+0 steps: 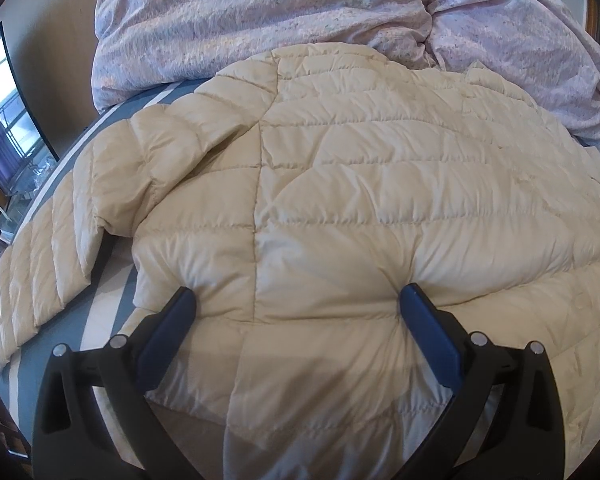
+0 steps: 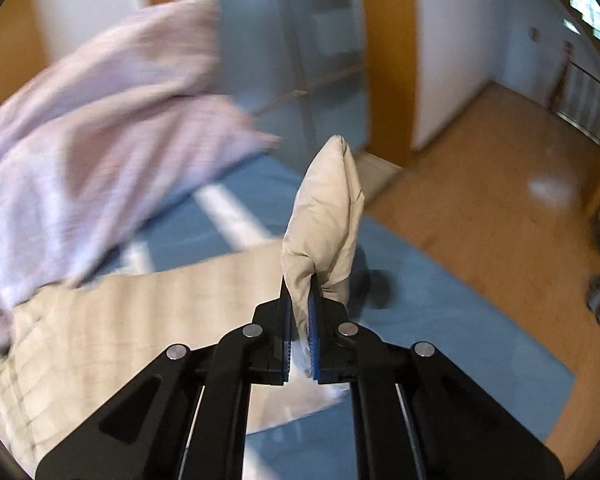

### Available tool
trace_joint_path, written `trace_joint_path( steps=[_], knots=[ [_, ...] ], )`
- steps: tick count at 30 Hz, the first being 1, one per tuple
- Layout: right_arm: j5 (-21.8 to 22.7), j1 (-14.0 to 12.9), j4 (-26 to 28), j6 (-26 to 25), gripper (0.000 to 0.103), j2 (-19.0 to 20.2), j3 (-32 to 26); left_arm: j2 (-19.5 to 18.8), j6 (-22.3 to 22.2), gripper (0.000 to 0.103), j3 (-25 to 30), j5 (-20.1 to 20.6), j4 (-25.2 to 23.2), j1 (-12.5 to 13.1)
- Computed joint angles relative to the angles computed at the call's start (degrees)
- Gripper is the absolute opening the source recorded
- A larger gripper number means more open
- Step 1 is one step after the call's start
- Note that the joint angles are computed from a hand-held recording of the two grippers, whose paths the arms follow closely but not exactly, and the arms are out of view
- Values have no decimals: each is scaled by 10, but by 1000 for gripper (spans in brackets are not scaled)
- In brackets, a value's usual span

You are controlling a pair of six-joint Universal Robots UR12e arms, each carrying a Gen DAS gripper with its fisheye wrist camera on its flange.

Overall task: Fold large clothes
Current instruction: 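Grasp the cream jacket's sleeve cuff with the right gripper, then fold the held sleeve across the jacket back with the right gripper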

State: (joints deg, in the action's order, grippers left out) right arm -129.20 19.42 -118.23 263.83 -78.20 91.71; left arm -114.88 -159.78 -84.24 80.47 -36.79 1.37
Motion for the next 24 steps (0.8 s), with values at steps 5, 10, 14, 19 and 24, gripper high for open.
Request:
trace_joint_path(
  steps=[5,10,14,19,24],
  knots=[
    [43,12,-87,-135,7,68,-84,-1,-5,101,2,-12,-9,3],
    [132,20,-123,-223,7,150,-183,-2,-7,101,4,-18,-14,5],
    [195,33,-109,-282,7,223,-282,-2,-9,101,5,-24,-17,6],
    [251,47,-94,-328,7,288,-376,-3,-12,101,7,-28,-19,7],
    [269,59,-65,-357,7,335,-455,-3,-12,101,7,-28,-20,7]
  ],
)
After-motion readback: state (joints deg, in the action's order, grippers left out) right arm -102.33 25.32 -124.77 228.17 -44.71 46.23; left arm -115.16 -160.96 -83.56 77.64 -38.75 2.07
